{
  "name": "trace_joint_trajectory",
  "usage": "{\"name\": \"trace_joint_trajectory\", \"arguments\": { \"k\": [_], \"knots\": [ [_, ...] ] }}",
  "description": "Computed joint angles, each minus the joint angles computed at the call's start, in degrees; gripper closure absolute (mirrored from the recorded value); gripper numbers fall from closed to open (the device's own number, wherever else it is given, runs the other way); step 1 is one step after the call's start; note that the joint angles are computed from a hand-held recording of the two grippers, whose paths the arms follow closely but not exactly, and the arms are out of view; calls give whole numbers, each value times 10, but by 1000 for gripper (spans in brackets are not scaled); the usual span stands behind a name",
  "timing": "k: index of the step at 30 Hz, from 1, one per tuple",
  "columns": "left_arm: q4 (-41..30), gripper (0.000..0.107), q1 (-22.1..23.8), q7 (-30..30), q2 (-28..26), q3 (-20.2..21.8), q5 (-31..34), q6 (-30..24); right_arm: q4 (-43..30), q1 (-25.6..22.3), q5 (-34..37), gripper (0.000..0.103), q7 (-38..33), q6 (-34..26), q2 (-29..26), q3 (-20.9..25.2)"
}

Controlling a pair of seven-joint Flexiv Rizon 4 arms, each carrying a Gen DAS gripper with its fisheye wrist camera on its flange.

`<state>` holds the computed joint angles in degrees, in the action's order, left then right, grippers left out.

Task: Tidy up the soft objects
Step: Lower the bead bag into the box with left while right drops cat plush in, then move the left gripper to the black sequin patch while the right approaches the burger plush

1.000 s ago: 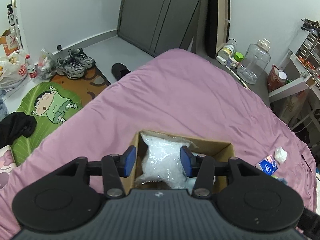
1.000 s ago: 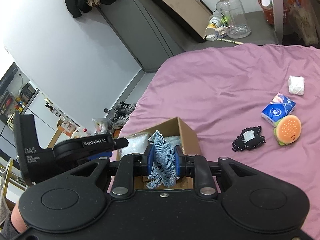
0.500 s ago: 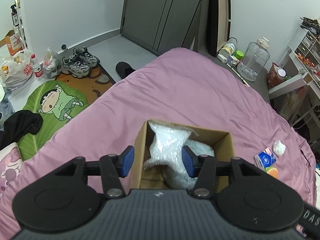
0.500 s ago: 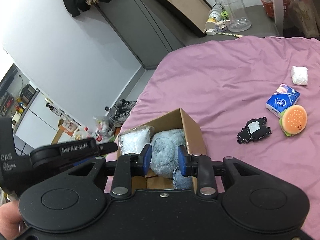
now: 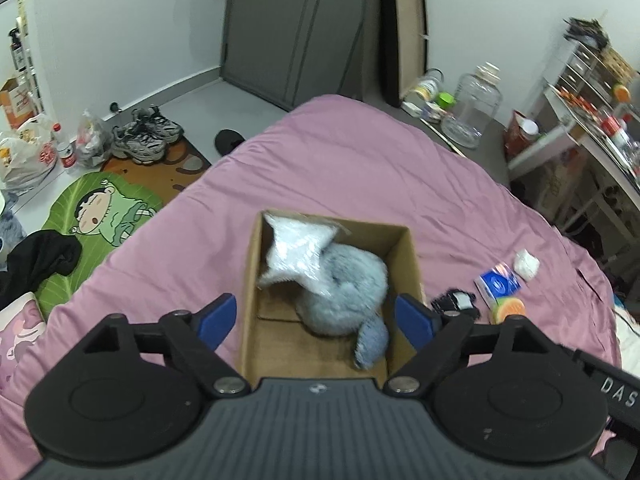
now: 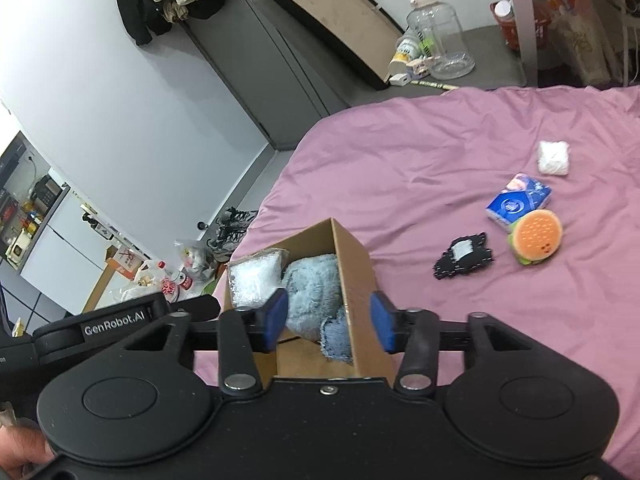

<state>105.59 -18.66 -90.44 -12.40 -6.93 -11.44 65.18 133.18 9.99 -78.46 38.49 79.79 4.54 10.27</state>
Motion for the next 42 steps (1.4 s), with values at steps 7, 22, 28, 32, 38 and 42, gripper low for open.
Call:
{"name": "trace_joint_trajectory", "arguments": {
  "k": [7,22,28,32,38,42],
  "knots": [
    [19,14,-10,-8,23,-1,14,9,30,-2,60,28,-44,-32,49,20],
    [13,6,-33,-38,50,-7,64,-13,90,-36,177,7,-159,-63,150,63],
    [5,4,-41,-40,46,-13,70,-13,105,-62,189,1,-172,-55,169,73],
    [-3,4,-49,-40,37,-18,70,-6,111,-72,198,0,-183,-58,177,78],
    [-9,4,-59,-38,18,-26,50,23,122,-95,189,0,-184,-55,184,78],
    [-24,4,-75,-61,1,-17,81,40,133,-121,162,0,-164,-36,184,73]
  ]
}}
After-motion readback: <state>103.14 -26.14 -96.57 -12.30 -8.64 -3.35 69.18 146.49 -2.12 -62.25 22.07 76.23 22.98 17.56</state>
